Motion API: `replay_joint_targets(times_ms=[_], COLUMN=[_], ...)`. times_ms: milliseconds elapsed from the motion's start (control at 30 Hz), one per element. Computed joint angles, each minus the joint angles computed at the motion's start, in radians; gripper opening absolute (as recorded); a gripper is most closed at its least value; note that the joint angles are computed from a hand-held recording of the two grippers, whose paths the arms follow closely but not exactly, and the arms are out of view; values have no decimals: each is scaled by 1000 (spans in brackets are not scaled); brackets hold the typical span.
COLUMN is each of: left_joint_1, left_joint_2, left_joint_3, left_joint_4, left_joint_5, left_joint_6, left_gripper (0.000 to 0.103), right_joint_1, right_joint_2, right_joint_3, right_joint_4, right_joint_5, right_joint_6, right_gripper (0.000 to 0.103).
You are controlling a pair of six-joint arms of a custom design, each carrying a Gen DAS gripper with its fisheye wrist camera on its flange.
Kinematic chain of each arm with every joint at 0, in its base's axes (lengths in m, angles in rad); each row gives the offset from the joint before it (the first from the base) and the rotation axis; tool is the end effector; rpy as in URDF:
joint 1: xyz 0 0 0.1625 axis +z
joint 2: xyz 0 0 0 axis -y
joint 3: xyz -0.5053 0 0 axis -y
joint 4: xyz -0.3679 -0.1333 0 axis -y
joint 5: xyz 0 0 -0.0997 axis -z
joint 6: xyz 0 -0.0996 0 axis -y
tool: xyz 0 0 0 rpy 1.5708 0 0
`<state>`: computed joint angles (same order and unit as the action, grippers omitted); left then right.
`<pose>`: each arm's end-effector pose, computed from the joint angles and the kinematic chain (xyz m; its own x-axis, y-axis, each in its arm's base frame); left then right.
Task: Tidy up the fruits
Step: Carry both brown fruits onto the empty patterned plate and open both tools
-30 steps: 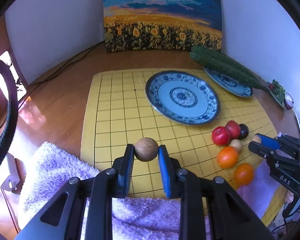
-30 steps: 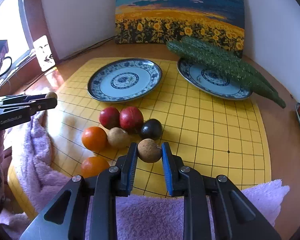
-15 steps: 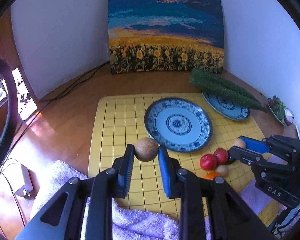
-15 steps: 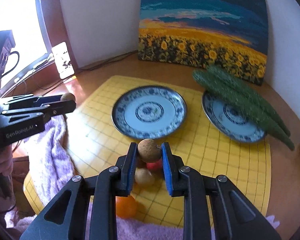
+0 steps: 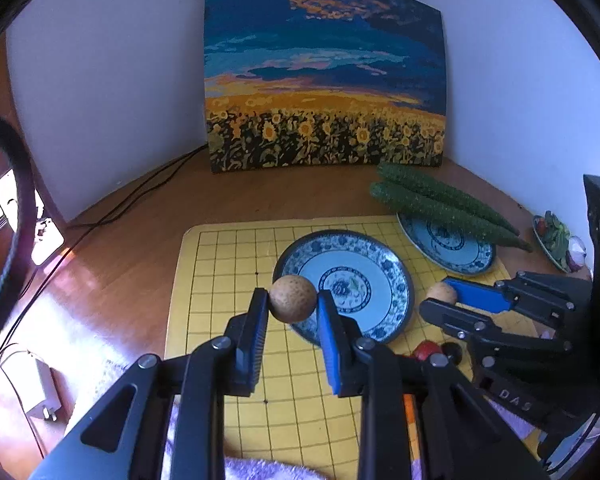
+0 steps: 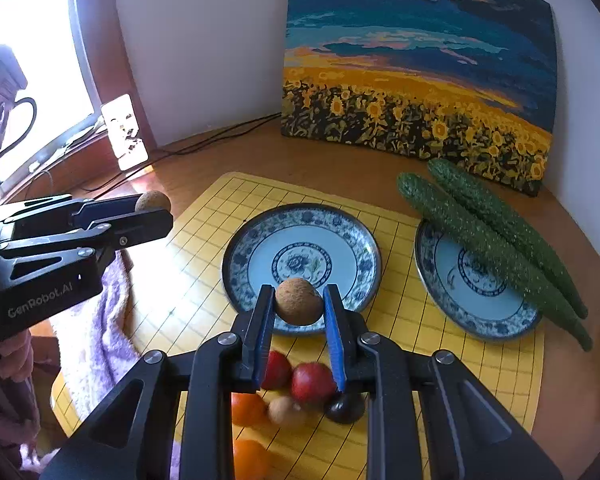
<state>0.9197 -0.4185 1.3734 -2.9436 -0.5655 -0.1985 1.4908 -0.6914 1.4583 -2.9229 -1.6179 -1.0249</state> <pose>-0.3041 -0.7578 0.0592 -0.7307 -0.0922 -0.6765 0.4180 0.7230 -0.5500 0.0649 -0.8000 0.2015 -0.5728 -0.6553 0.4925 -0.8146 0.5218 -0.2532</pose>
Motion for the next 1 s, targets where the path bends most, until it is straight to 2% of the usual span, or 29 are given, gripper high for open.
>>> replay_joint_targets(times_ms=[333, 767, 1000], left_joint_1=[32, 88, 107], left_joint_2=[47, 131, 145], left_joint_3=[-109, -261, -286], left_joint_4=[86, 183, 178], left_joint_5=[-23, -129, -165], left_joint_6=[6, 21, 33], left_gripper=[26, 26, 26], right_joint_1=[13, 13, 10], right_joint_2=[57, 139, 157], right_joint_3=[-98, -233, -267], right_joint_4=[47, 118, 127], right_joint_5=[-28, -99, -115], right_joint_6=[10, 21, 23], right_gripper=[25, 25, 25])
